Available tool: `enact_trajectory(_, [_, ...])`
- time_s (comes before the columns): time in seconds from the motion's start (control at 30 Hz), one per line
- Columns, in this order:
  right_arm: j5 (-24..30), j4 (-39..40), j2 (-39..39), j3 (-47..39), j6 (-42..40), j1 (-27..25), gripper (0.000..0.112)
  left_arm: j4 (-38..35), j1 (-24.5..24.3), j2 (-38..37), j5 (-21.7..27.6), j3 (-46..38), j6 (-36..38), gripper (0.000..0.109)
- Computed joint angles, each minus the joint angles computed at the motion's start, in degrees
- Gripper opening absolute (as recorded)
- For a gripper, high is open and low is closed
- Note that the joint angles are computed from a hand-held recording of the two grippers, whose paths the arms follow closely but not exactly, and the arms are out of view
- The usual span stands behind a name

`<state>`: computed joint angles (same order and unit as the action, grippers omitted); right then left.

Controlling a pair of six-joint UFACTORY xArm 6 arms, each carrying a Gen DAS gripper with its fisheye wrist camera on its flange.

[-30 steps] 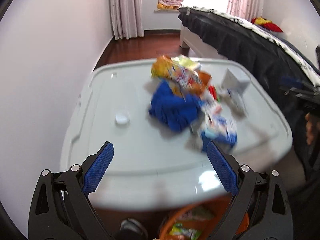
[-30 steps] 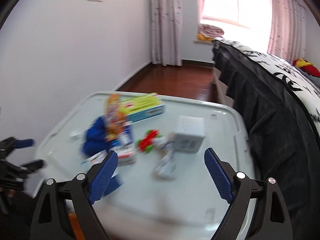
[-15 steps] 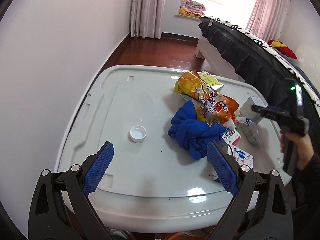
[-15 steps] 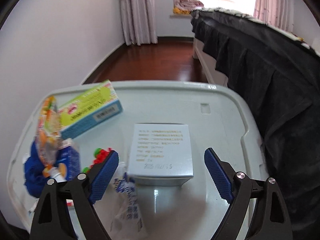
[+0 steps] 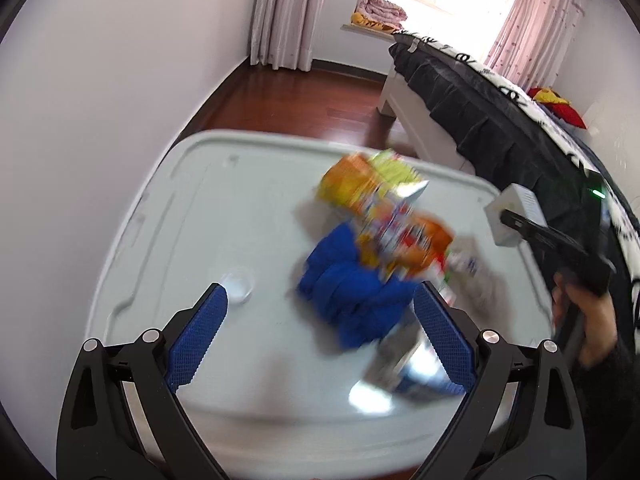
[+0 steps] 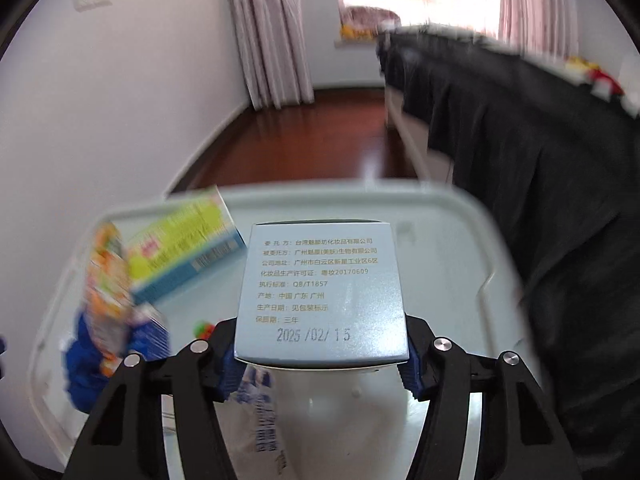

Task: Collect trash
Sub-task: 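Grasp the orange juice pouch with the left tool while the right tool grasps the white box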

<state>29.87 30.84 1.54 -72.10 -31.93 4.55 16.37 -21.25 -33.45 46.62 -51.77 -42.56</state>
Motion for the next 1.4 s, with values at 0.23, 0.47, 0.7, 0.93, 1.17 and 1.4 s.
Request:
enact_trajectory(0.23, [5.7,12.7,-7.1,1.6,-10.9,-2.6,0.06,-5.5,1.2,24.9,7.0,-22.9,-3.9,0.092])
enact_trajectory(0.47, [9.1,14.6,-8.5,1.8,-15.6,-4.8,0.06,-5.5,2.7,37.5,17.4,-35.9,-9.1,0.092])
enact_trajectory(0.7, [10.4,15.1,-8.5,1.5,-16.4,-6.6,0.06,-7.4,3.5,39.5,15.6,-36.0,-8.6,0.085])
enact_trajectory(0.93, [10.2,14.4,-9.0,2.3,-16.3,-6.6,0.06,-7.7,3.9,37.4,10.6,-32.8,-6.3,0.046])
enact_trajectory(1.17, [9.5,14.8,-9.5,2.8,-18.0,-5.8,0.06,-5.5,3.5,35.0,5.0,-31.2,-4.9,0.043])
enact_trajectory(1.4, [9.2,15.9,-10.7,3.9,-19.2,-5.7,0.06,-5.9,3.5,32.5,2.1,-30.3,-3.0,0.043])
